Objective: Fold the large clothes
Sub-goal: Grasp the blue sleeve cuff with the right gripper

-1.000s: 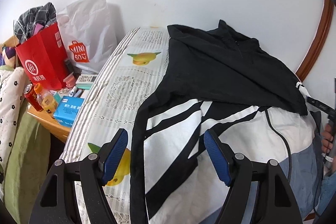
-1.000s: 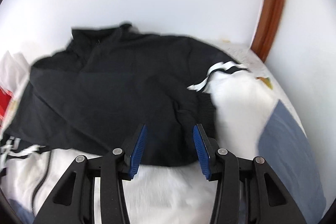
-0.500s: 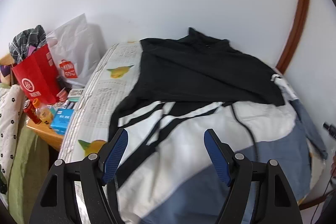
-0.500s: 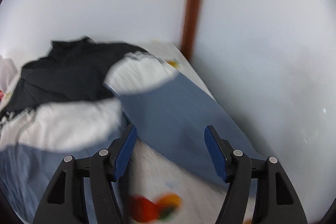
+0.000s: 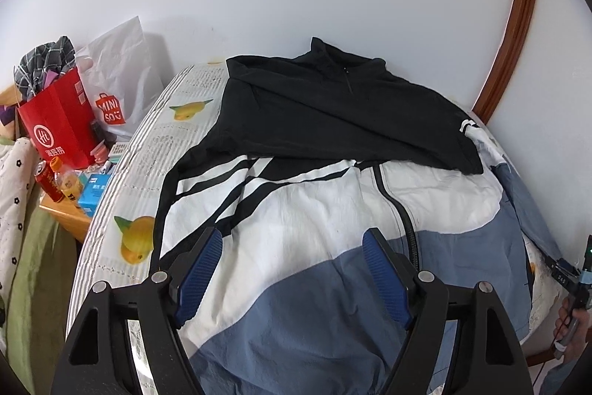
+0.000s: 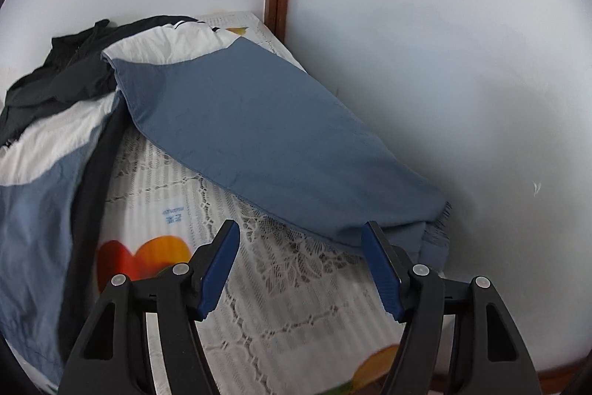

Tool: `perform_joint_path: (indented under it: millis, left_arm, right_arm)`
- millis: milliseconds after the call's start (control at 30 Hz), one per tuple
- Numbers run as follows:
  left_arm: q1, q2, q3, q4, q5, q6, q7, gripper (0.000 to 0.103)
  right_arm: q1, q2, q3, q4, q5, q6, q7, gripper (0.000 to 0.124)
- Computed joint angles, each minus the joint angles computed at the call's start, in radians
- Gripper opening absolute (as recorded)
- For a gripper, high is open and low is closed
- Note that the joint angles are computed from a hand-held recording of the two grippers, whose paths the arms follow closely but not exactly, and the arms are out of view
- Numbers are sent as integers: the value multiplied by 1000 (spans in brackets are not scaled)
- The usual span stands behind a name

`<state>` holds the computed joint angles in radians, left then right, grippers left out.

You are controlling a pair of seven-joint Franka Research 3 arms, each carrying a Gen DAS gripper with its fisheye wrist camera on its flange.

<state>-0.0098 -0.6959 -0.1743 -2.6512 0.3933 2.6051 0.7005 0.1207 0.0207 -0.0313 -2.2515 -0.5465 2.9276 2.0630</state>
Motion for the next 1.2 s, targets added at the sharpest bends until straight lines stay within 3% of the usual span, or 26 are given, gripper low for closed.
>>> perform_joint_path:
  millis: [167,267,333,400,433,533,667,900,1033,1200]
  left_arm:
    - [12,-7,-20,4,18,-44,-27,80]
    - [9,-31,-4,-17,17,-53,-32,80]
    - [13,-44,3,-31,18,-59,-32,80]
    - [20,-52,11,-43,17,-63,-31,80]
    - [23,-54,13,-47,17,-68,-31,80]
    - [34,-62,25,-66,22,-74,-17,80]
    - [63,-79,38,-102,36,-70,-1,80]
    - [109,-69,63,-137,49,-62,36,80]
    - [132,-72,65,-155,57,-39,48,80]
    - [134,-63,95,-165,32,-2,92,80]
  right_arm:
    - [25,67,-23,60,-90,-7,54,67]
    - [52,90,-53,80,-130,2,96,65]
    - [58,101,-57,89,-112,5,86,47]
    - [68,110,-58,106,-86,-12,63,12]
    - [87,119,-68,130,-115,-52,89,7]
    - [120,109,-87,158,-233,-100,199,3]
    - [118,78,-63,193,-317,-124,276,2]
    - [121,88,0,295,-234,-105,252,1]
    - [173,119,11,374,-235,-81,249,1]
    - [260,198,31,511,-142,-53,151,1]
